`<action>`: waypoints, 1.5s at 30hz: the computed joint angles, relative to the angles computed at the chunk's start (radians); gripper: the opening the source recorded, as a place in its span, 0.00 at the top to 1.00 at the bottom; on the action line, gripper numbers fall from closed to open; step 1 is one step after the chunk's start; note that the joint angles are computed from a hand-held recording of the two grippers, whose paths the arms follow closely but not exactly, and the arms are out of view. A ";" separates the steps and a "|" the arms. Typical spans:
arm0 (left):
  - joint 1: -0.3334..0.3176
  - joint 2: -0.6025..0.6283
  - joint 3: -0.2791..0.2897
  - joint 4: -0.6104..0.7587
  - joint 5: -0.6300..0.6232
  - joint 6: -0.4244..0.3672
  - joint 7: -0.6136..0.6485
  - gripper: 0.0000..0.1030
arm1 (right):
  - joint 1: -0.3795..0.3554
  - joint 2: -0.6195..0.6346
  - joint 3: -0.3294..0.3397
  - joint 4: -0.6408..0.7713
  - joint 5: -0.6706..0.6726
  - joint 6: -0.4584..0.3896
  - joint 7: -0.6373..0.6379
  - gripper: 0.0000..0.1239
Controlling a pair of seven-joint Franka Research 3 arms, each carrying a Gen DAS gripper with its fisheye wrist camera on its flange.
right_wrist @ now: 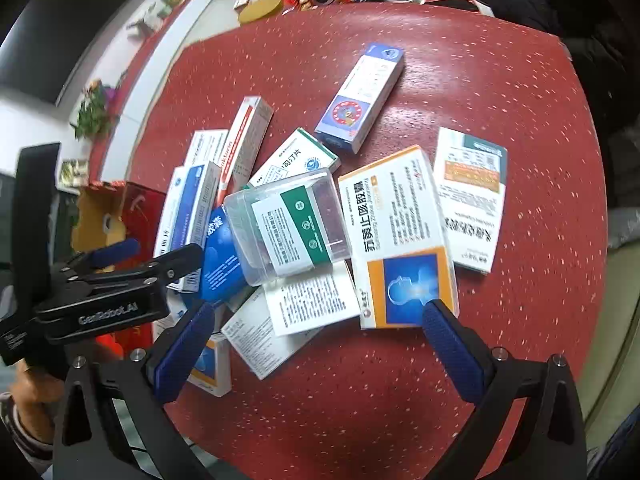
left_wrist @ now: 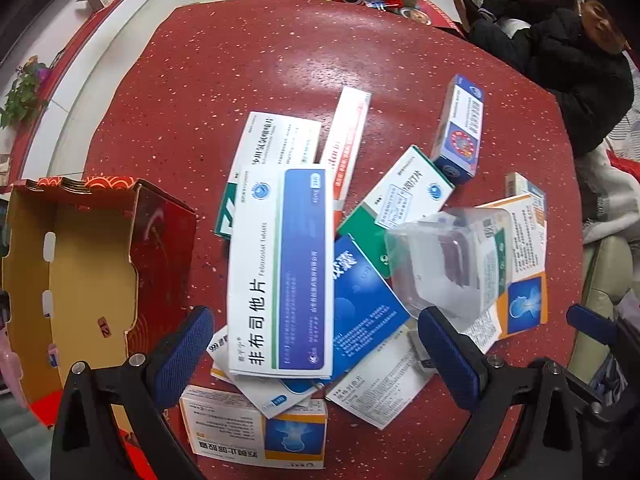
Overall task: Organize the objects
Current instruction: 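Grasp the white Febuxostat box with the left tool while the right tool grasps the clear plastic case, then carry both held items over the cardboard box with both tools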
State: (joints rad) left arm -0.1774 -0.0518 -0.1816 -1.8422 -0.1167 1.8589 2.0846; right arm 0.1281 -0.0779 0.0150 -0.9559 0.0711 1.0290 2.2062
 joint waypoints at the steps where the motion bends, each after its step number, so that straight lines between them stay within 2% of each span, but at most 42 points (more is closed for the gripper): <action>1: 0.001 0.001 0.000 0.000 0.002 0.000 -0.005 0.00 | 0.000 0.004 0.000 0.000 0.002 -0.001 -0.007 0.17; 6: 0.002 -0.001 0.000 -0.006 0.009 0.015 -0.014 0.00 | -0.006 -0.034 -0.005 -0.080 0.021 0.032 0.001 0.17; 14: -0.002 -0.005 -0.002 -0.015 0.033 0.062 -0.018 0.00 | -0.023 -0.038 -0.011 -0.089 0.015 0.021 0.005 0.17; 16: -0.003 0.006 -0.003 -0.009 0.037 0.057 -0.027 0.00 | -0.027 -0.051 -0.011 -0.116 0.022 0.053 0.016 0.17; 22: -0.012 0.026 -0.015 -0.039 0.063 0.112 -0.053 0.00 | -0.014 0.001 -0.006 -0.108 0.019 0.113 -0.106 0.17; 24: -0.016 0.029 -0.019 -0.059 0.097 0.153 -0.069 0.01 | -0.011 0.014 -0.007 -0.117 0.009 0.118 -0.132 0.17; 28: -0.007 0.103 -0.015 0.002 0.065 0.098 -0.111 0.01 | -0.027 0.009 -0.028 -0.166 0.045 0.176 -0.125 0.17; 31: 0.005 0.123 -0.017 0.017 0.028 0.102 -0.121 0.02 | -0.039 0.007 -0.039 -0.186 0.088 0.192 -0.112 0.18; 33: 0.011 0.134 -0.020 0.032 0.002 0.090 -0.108 0.09 | -0.045 -0.001 -0.043 -0.202 0.122 0.196 -0.104 0.36; 34: 0.015 0.139 -0.022 0.043 -0.022 0.075 -0.089 0.13 | -0.044 -0.003 -0.039 -0.202 0.115 0.189 -0.102 0.35; 36: 0.014 0.136 -0.029 0.049 -0.034 0.064 -0.068 0.36 | -0.038 -0.008 -0.027 -0.197 0.084 0.172 -0.106 0.36; 39: -0.008 0.101 -0.041 0.020 0.024 0.109 -0.056 0.36 | -0.036 -0.040 -0.022 -0.206 0.070 0.183 -0.073 0.36; 45: -0.001 0.005 -0.015 -0.007 -0.110 0.113 0.076 0.36 | -0.063 -0.153 -0.034 -0.250 0.123 0.243 0.049 0.36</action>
State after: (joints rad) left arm -0.1782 -0.0465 -0.1965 -1.8495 -0.2269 1.9719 2.1606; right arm 0.0650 -0.2306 -0.0188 -1.2063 0.1945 1.2716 2.2557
